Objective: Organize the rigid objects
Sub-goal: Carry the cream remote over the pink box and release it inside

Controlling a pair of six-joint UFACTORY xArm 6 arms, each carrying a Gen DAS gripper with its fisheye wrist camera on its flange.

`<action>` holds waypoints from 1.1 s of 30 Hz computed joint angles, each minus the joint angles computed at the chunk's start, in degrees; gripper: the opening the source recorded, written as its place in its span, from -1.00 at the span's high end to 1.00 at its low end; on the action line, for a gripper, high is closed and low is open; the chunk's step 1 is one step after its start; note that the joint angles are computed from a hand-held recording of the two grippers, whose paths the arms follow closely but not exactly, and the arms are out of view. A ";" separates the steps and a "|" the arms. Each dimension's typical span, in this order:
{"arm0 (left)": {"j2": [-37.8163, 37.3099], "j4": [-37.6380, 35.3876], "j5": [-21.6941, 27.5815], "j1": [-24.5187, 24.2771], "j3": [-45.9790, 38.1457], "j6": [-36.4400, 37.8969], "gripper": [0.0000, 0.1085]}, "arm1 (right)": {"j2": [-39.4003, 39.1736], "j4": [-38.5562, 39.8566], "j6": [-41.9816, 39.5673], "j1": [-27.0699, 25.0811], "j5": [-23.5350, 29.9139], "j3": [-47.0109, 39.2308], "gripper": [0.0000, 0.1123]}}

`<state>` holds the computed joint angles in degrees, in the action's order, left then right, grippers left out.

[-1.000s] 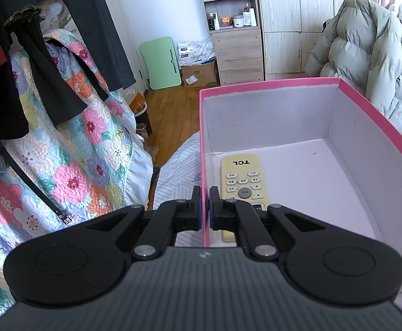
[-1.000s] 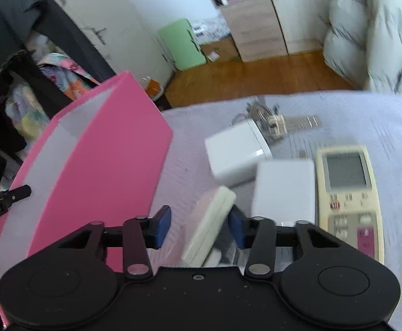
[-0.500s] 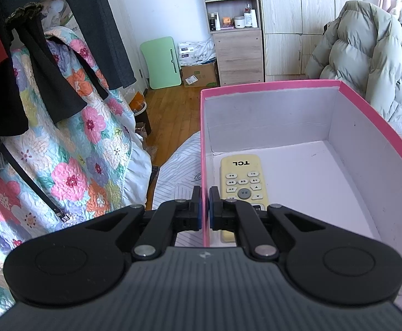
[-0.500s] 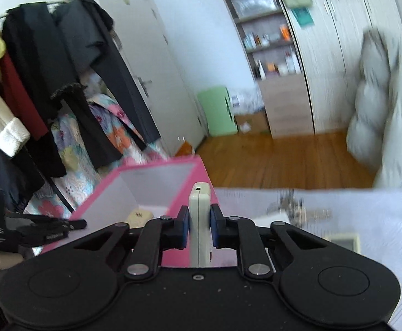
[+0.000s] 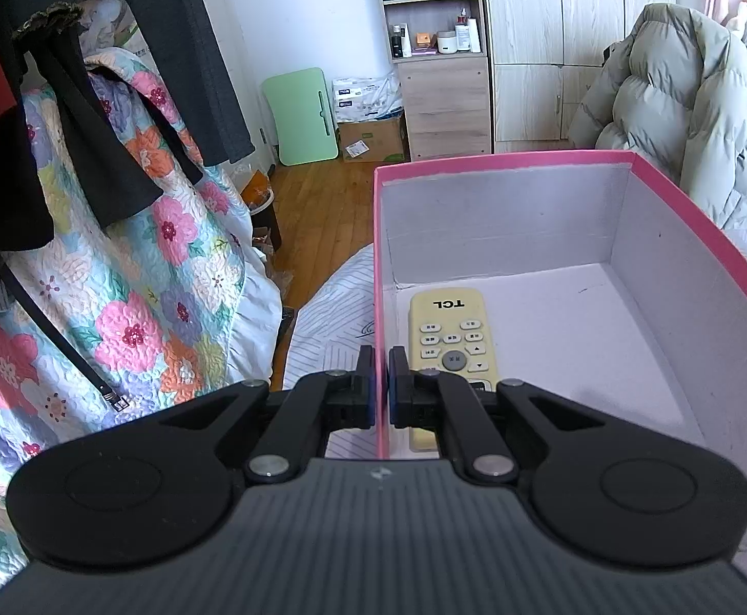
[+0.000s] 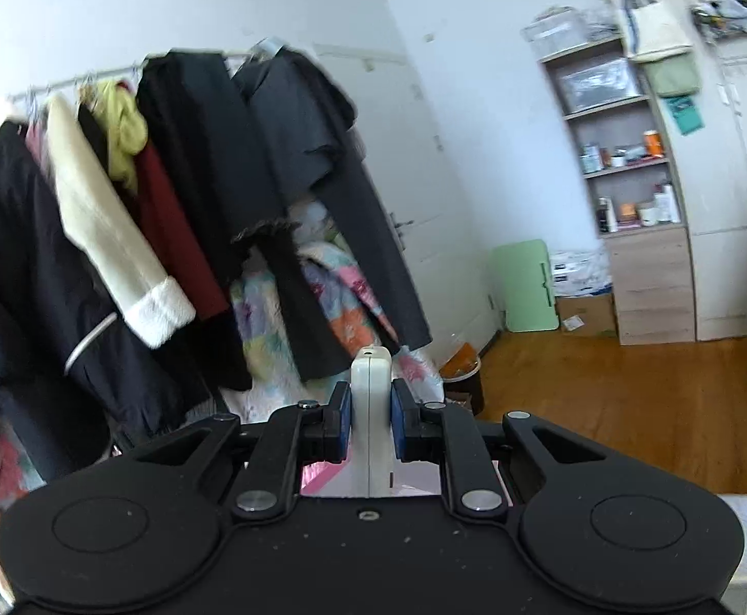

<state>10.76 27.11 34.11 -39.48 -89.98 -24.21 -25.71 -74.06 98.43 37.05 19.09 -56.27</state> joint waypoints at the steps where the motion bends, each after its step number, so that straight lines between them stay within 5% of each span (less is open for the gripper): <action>1: 0.01 -0.06 -0.02 0.01 -0.01 0.06 0.93 | 1.78 1.19 -1.28 -0.77 -1.46 -0.83 0.66; 4: 0.04 -0.35 -0.15 -0.01 0.01 -0.02 0.93 | 7.30 8.05 -10.91 -0.35 0.19 -3.26 0.66; 8: 0.05 0.11 -0.09 -0.10 0.09 -0.33 0.93 | 16.54 13.50 -31.11 4.25 13.68 -10.86 0.66; 11: 0.09 0.19 -0.11 -0.16 0.08 -0.42 0.93 | 22.40 17.69 -45.64 4.73 18.05 -16.48 0.67; 18: -0.13 -1.06 -1.09 0.13 0.67 -0.99 0.94 | 31.32 14.64 -62.67 7.23 26.33 -25.53 0.68; 25: 0.08 -0.87 -0.58 0.02 0.31 -0.85 0.94 | 35.05 24.73 -73.68 8.32 28.66 -30.23 0.65; 28: -0.09 -1.04 -1.03 0.10 0.66 -1.10 0.94 | 34.37 30.13 -70.37 7.13 28.15 -30.55 0.21; 33: 0.12 -1.25 -1.00 0.17 0.41 -0.98 0.94 | 25.37 51.70 -66.20 1.72 14.47 -20.34 0.05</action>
